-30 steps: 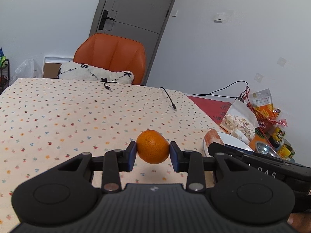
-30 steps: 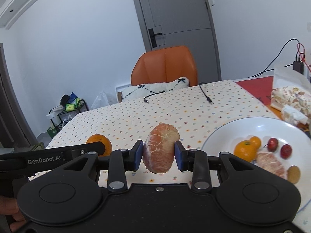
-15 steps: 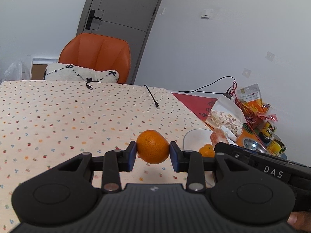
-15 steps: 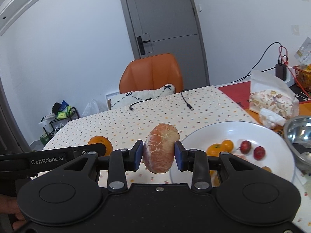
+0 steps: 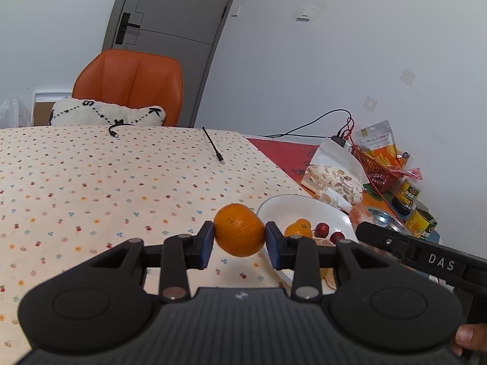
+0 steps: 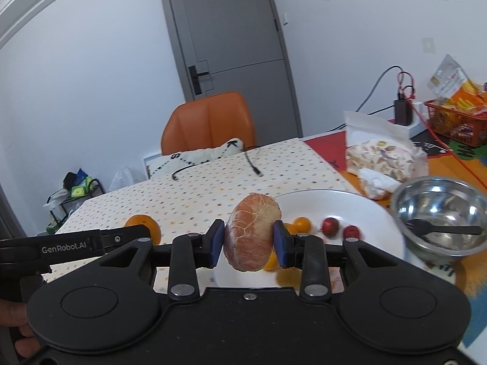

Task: Organize fruits
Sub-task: 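Carry the large orange and pomelo segment onto the white plate and open both grippers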

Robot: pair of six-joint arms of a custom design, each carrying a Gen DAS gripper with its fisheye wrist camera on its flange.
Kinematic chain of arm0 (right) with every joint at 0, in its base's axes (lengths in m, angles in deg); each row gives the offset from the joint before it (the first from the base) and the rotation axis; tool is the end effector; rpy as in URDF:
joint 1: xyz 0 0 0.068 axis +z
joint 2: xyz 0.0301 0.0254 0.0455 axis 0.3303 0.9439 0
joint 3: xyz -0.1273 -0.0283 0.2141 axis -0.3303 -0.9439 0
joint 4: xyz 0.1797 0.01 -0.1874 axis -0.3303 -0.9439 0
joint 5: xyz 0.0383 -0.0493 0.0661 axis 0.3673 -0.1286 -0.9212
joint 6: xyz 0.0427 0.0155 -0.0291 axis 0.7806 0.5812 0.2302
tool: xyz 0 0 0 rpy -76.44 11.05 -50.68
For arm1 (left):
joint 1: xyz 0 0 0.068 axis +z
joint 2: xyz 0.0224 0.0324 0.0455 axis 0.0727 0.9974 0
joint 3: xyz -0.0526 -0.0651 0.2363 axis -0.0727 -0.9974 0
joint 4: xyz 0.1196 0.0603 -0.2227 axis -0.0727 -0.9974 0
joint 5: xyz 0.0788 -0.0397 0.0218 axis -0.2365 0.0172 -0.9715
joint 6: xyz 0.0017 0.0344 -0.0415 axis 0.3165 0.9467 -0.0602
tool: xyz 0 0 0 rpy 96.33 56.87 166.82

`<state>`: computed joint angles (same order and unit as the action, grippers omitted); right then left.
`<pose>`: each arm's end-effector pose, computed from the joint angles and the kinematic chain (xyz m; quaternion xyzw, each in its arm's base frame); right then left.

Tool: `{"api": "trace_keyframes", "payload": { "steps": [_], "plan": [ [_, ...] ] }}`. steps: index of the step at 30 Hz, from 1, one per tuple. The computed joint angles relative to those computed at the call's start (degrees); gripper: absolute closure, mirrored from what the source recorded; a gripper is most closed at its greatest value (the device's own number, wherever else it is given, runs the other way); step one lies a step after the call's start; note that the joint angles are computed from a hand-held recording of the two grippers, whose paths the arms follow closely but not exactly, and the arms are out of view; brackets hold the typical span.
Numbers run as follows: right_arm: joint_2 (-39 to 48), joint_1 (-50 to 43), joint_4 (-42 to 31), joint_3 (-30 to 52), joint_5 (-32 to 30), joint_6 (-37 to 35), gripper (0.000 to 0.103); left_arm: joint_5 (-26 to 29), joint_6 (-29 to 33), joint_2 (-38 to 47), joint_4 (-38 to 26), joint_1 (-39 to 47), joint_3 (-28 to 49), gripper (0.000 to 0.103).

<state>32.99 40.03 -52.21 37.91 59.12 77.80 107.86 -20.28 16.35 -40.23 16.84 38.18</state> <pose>0.3052 0.1121 0.1357 0.0051 0.8399 0.1422 0.5237 0.3147 0.0512 0.1344 0.0378 0.8500 -0.1953 0.4878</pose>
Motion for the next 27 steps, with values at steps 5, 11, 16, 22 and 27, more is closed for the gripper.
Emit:
{"api": "trace_keyframes", "payload": {
  "steps": [5, 11, 16, 22, 27],
  "plan": [
    [-1.8, -2.52, 0.62, -2.23, -0.26, 0.22, 0.07, -0.8, -0.33, 0.75, 0.66, -2.12, 0.16, 0.068],
    [-3.12, -4.99, 0.63, -4.12, -0.81, 0.42, 0.07, -0.91, -0.26, 1.54, 0.68, -4.3, 0.39, 0.068],
    [-2.89, -6.09, 0.49, -4.7, -1.69, 0.41, 0.07, -0.68, -0.35, 2.22, 0.6, -5.98, 0.73, 0.068],
    [-2.77, -6.34, 0.12, -5.19, -1.7, 0.45, 0.07, -0.4, -0.02, 3.45, 0.12, -7.95, 1.61, 0.068],
    [-2.7, -5.96, -0.22, -5.41, -1.78, 0.56, 0.07, -0.78, 0.71, 4.53, 0.15, -9.56, 2.47, 0.068]
  ]
}}
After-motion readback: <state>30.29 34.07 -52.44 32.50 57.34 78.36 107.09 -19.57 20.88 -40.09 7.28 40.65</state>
